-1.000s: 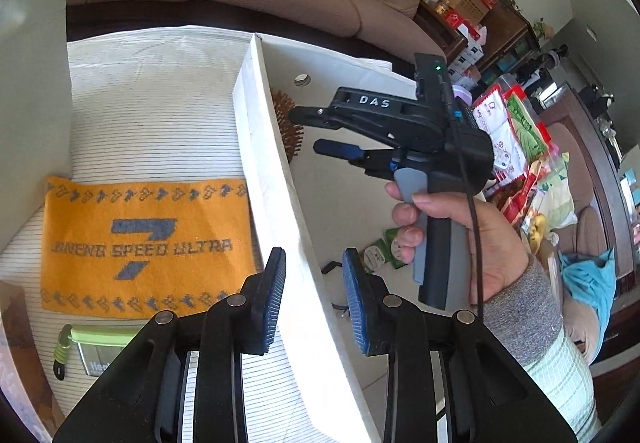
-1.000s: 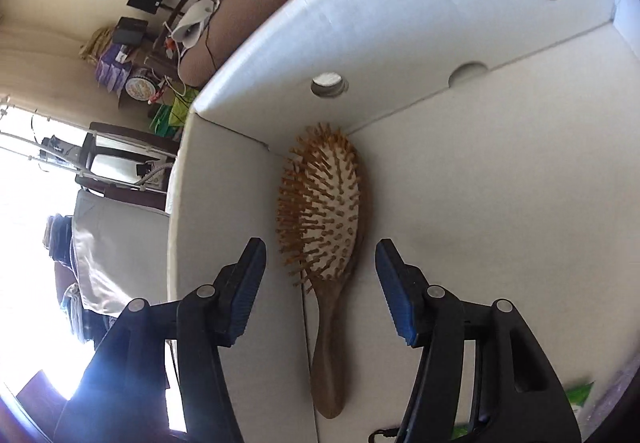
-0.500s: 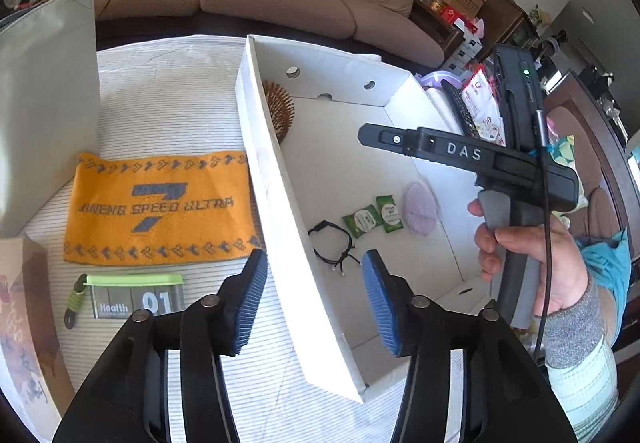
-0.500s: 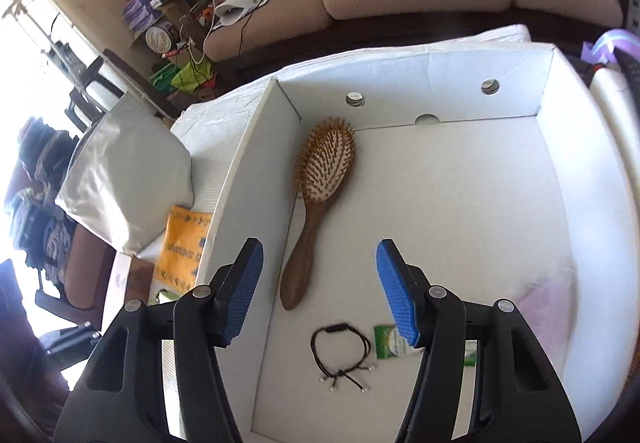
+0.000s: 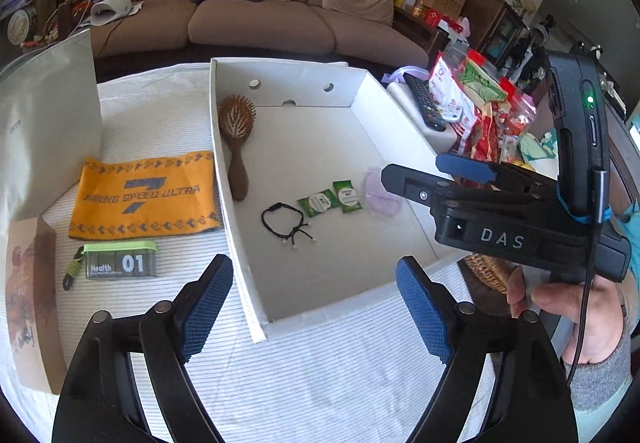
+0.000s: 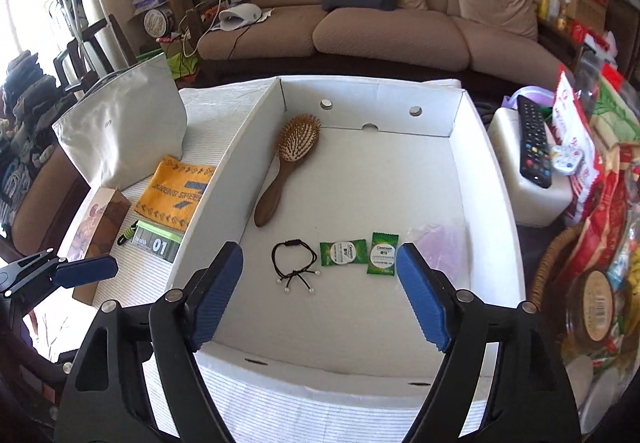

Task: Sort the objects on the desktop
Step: 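Withdraw the right gripper from the box and move the left toward the brown brush box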

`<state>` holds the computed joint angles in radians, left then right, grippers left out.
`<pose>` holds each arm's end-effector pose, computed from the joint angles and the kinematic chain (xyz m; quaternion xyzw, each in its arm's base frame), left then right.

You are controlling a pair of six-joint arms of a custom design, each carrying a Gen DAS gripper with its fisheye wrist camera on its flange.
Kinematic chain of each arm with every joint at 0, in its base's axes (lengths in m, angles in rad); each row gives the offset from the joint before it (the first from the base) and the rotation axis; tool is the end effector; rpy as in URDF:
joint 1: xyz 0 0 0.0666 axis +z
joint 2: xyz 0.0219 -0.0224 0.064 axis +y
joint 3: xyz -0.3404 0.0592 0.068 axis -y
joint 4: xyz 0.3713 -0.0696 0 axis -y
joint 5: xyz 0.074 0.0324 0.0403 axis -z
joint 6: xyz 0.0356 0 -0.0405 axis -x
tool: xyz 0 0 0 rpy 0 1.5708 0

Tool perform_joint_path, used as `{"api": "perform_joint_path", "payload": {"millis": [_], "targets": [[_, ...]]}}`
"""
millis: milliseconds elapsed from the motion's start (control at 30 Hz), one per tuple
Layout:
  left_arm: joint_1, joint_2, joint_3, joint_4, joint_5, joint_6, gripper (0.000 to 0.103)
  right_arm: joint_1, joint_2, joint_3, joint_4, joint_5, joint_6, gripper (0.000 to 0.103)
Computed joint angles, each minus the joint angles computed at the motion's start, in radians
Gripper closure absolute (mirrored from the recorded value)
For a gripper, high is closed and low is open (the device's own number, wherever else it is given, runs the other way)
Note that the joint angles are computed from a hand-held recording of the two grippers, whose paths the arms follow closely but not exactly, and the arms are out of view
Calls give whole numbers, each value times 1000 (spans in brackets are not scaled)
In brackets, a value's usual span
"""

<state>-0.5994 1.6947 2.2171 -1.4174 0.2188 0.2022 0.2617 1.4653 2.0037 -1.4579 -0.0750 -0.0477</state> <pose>0.4257 -0.3007 0.5603 0.2205 0.9122 -0.2234 0.2632 0.4231 0.1157 0.5795 -0.1130 0.9401 0.0844 0.3104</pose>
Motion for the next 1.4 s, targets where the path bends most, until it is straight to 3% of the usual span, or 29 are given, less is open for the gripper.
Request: {"api": "perform_joint_path", "payload": {"millis": [67, 167, 533, 767, 900, 1067, 1233, 1400], "targets": [[-8, -11, -12, -1, 16, 24, 5, -8, -37, -28, 6, 0, -2, 16], [-21, -40, -42, 6, 27, 52, 3, -12, -85, -68, 21, 3, -3, 0], [-66, -164, -157, 15, -24, 70, 0, 21, -194, -111, -15, 39, -22, 0], [-25, -342, -372, 80, -78, 72, 0, 76, -283, -175, -18, 27, -71, 0], [67, -466, -537, 118, -128, 46, 0, 151, -351, -252, 3, 44, -100, 0], [274, -569, -699, 150, -120, 4, 0, 272, -404, -331, 37, 92, -144, 0], [456, -593, -793, 196, -131, -66, 0, 410, -425, -392, 97, 146, -204, 0], [546, -552, -835, 264, -126, -118, 0, 508, -407, -423, 139, 162, -270, 0]]}}
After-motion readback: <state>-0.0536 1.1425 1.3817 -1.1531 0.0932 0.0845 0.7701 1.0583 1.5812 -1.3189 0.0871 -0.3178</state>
